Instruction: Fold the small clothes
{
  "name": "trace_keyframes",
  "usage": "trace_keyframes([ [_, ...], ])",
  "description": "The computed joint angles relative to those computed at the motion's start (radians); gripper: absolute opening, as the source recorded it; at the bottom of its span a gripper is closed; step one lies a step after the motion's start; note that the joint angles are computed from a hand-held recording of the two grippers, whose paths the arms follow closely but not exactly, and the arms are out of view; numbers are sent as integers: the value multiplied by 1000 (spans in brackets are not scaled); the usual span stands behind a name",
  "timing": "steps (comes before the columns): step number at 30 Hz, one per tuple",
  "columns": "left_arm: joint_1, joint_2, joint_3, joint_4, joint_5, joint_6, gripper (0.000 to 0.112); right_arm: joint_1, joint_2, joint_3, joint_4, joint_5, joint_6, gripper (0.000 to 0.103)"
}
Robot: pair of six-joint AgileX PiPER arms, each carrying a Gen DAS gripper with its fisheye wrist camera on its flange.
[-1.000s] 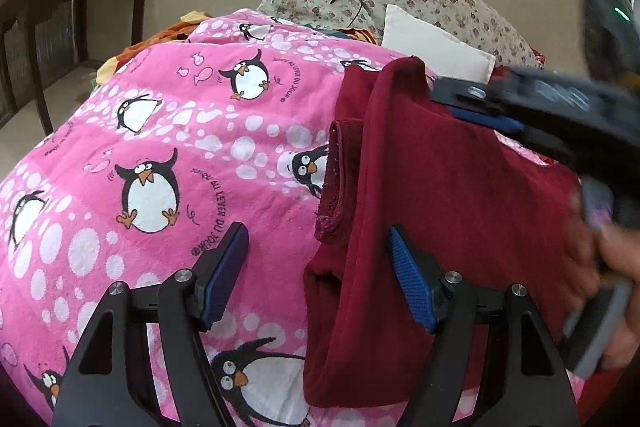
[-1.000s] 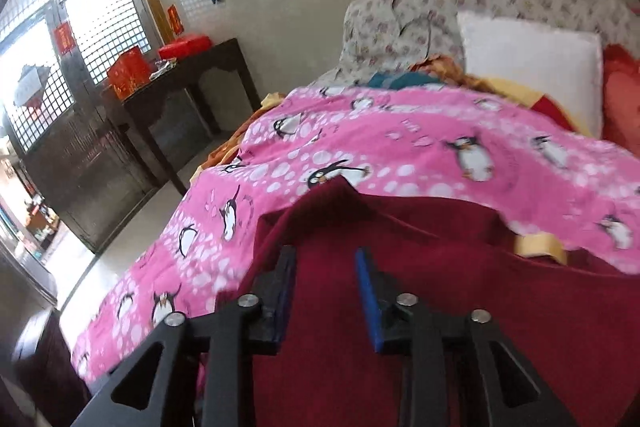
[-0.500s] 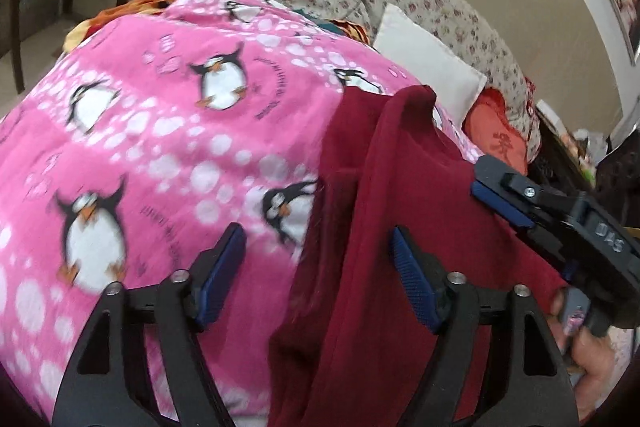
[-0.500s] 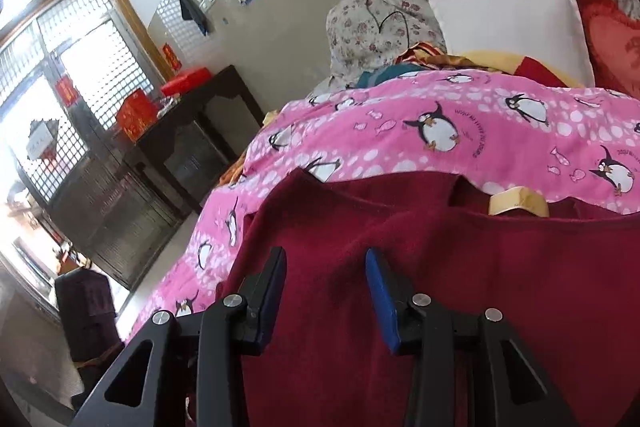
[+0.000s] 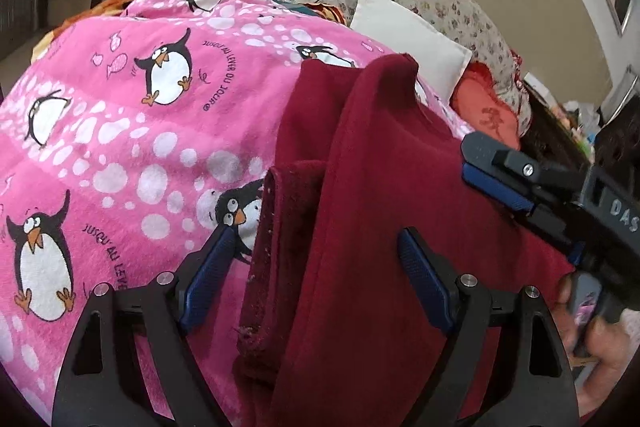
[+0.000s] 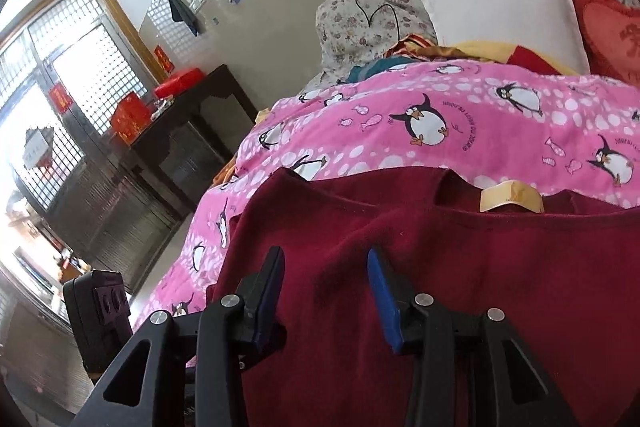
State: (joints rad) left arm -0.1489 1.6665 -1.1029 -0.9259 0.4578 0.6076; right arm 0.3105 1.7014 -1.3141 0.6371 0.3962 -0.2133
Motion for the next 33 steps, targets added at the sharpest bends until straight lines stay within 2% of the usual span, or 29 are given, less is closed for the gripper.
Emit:
trace_keyframes([
  [8, -33, -16, 28, 61, -74, -47, 84, 25, 10, -20, -80, 7, 73, 44],
  [31, -19, -10, 26, -8, -49, 10, 84, 2, 23, -15, 42, 12, -12, 47],
  [32, -15, -11, 25, -18, -44, 23, 82, 2, 24, -16, 44, 12, -12, 47],
  [33, -5, -12, 28, -66, -24, 74, 68, 2, 24, -16, 45, 13, -12, 47],
])
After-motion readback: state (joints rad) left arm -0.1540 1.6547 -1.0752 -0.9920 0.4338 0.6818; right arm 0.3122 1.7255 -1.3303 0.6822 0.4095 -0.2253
